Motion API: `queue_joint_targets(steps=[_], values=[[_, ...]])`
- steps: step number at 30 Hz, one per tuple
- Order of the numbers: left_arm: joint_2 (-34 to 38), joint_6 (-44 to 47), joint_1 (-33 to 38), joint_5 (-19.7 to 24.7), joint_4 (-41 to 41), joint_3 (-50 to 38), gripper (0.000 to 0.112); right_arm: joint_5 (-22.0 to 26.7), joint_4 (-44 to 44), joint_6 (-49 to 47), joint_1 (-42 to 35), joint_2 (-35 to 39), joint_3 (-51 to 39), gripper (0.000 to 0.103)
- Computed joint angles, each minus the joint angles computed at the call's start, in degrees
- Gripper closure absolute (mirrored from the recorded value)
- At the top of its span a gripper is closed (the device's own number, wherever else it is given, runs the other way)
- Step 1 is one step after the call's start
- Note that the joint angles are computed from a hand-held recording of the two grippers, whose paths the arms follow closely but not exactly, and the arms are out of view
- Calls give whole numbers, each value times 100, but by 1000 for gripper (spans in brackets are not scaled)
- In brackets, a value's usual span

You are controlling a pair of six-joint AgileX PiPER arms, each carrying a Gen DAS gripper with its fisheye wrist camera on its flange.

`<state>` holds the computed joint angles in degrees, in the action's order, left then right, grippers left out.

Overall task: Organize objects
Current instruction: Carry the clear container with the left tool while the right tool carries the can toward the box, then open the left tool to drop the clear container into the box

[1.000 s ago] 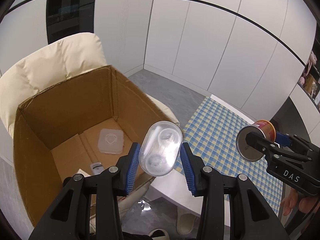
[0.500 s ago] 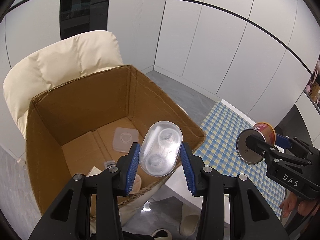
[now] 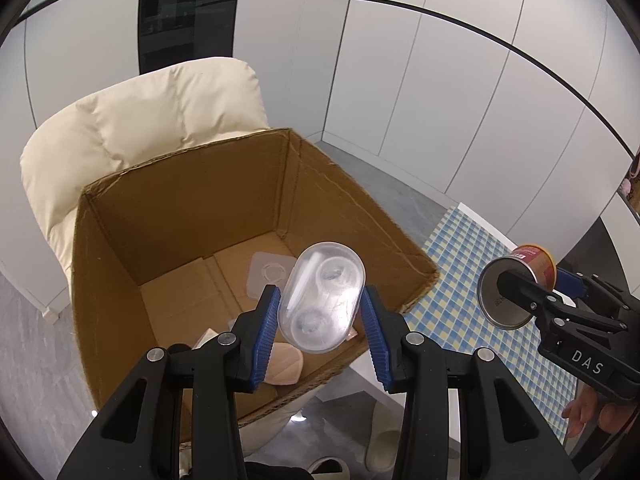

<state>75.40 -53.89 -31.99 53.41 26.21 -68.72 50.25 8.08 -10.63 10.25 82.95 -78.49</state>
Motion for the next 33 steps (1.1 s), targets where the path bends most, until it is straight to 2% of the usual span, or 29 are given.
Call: queue_joint_targets(steps=[30, 33], values=[[-831, 333, 919, 73, -261, 889, 70, -77, -392, 632, 1242, 216, -251, 39], [-921, 379, 1059, 26, -311, 1033, 59, -78, -462, 745, 1407, 275, -317, 39]])
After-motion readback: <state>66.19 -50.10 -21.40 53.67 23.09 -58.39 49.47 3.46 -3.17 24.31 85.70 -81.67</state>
